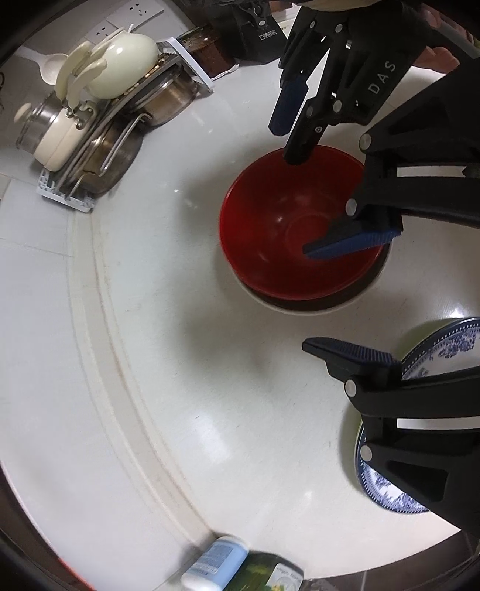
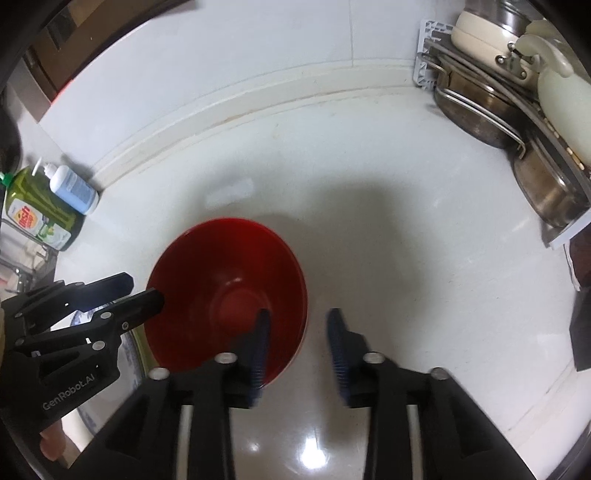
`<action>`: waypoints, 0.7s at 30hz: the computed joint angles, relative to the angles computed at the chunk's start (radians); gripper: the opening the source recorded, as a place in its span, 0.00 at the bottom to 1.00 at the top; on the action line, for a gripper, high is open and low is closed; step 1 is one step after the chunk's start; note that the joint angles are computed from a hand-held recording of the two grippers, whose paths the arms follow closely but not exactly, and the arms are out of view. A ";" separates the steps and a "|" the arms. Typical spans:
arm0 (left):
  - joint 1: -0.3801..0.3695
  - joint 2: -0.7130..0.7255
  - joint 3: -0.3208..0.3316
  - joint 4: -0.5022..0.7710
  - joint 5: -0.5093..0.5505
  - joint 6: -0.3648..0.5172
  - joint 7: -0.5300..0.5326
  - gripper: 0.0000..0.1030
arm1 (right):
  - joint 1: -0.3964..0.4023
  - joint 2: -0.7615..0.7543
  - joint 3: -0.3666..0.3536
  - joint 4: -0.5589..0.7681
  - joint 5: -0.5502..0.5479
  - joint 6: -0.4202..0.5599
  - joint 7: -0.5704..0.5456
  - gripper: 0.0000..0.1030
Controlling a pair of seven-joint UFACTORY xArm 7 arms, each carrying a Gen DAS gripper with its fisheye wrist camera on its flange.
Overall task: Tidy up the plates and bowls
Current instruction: 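Lower the red-and-black bowl into the white bowl with both grippers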
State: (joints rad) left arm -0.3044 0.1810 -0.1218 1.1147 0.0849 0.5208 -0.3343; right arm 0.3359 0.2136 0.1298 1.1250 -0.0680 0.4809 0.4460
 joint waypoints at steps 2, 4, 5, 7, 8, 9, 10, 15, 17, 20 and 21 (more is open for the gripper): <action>-0.006 -0.012 0.008 -0.013 0.028 -0.018 -0.026 0.49 | -0.004 -0.013 0.001 -0.020 0.015 -0.027 0.004 0.38; -0.016 -0.022 0.021 -0.024 0.082 -0.035 -0.077 0.53 | -0.011 -0.023 0.006 -0.043 0.049 -0.063 0.016 0.39; -0.017 -0.024 0.024 -0.028 0.100 -0.039 -0.095 0.53 | -0.010 -0.024 0.006 -0.047 0.054 -0.071 0.028 0.39; -0.012 -0.023 0.024 -0.030 0.111 -0.036 -0.108 0.54 | -0.013 -0.023 0.008 -0.060 0.082 -0.094 0.051 0.39; -0.009 -0.021 0.023 -0.029 0.111 -0.034 -0.110 0.54 | -0.017 -0.024 0.012 -0.069 0.101 -0.110 0.056 0.39; -0.009 -0.018 0.026 -0.030 0.120 -0.032 -0.120 0.54 | -0.017 -0.022 0.012 -0.076 0.112 -0.125 0.071 0.39; -0.011 -0.013 0.029 -0.028 0.136 -0.030 -0.136 0.54 | -0.012 -0.020 0.006 -0.079 0.104 -0.130 0.090 0.39; 0.000 0.014 0.017 -0.021 0.107 -0.024 -0.120 0.54 | 0.000 -0.002 -0.010 -0.075 0.063 -0.119 0.176 0.39; 0.003 0.028 0.012 -0.013 0.079 -0.021 -0.103 0.54 | -0.008 0.011 0.000 -0.068 0.082 -0.117 0.169 0.39; -0.001 0.053 0.014 0.006 0.065 -0.011 -0.100 0.53 | -0.013 0.025 0.008 -0.061 0.099 -0.114 0.158 0.39; -0.001 0.059 0.015 0.008 0.061 -0.011 -0.096 0.53 | -0.014 0.031 0.009 -0.058 0.104 -0.111 0.156 0.39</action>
State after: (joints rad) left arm -0.3054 0.2401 -0.1072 1.1225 0.1455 0.5102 -0.4305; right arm 0.3214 0.2448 0.1385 1.0672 0.0363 0.3699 0.6025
